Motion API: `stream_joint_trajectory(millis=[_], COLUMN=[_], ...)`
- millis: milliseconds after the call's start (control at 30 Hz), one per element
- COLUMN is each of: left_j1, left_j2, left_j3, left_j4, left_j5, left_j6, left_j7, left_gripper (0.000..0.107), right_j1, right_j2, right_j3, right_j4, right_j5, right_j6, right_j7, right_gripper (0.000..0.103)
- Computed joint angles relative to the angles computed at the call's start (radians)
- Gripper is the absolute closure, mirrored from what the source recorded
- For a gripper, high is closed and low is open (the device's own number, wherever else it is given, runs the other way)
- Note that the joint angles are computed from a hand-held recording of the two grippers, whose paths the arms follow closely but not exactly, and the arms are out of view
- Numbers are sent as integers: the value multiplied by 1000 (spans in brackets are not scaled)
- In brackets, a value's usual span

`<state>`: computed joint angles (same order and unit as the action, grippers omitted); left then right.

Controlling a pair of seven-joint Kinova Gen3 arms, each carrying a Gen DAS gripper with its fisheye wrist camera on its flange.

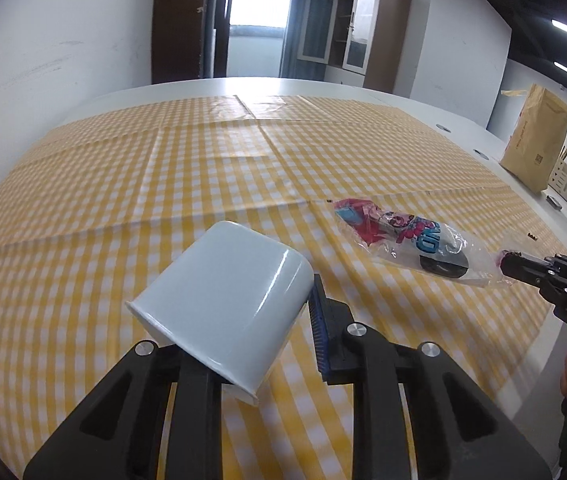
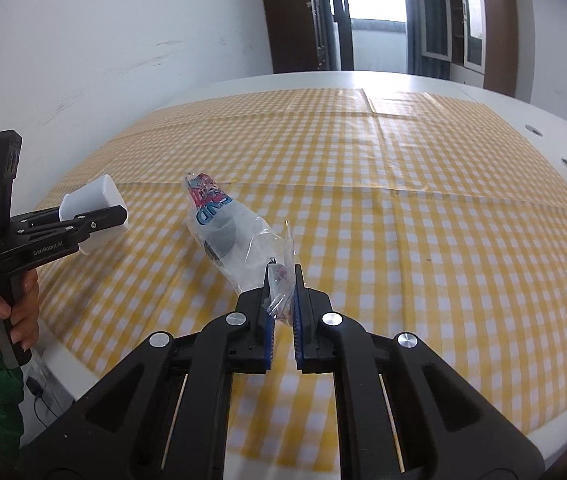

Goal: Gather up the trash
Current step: 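Carry the white cup and clear wrapper down over the wastebasket with both tools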

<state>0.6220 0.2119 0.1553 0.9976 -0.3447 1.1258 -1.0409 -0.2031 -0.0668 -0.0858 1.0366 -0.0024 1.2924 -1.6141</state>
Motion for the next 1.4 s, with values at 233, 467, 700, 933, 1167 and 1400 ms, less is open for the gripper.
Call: stream_joint_trajectory(millis=[233,467,700,933,1167,1400], left_j1=[49,46,23,-11,-72,-118], left_j2=[-108,-195,-270,-351,-409,-447], left_j3=[43,130,218,313,360,372], left_j4=[137,226,316,405,490,568], left_j5=[-82,-153,-158,-131,-45,74], left_j6=[-12,-12,-41,-44,-82,-125], left_j7=[132,221,288,301,279,234], left_gripper=[87,87,87,87,87,87], right_j1=[-3,-3,-8,-9,-8,-21], right_j2=[-100,-188,-277,-367,-413,-439], right_j3=[-2,-47,-71,-92,-150,-175], right_j4=[96,172,240,325,374,440], right_j5=[-50,-32,-37,-58,-59,-77], right_j6=[-20,-37,-29,-4,17,56], right_j7=[2,-27,-40,-44,-57,-62], right_gripper=[97,97,97,97,97,97])
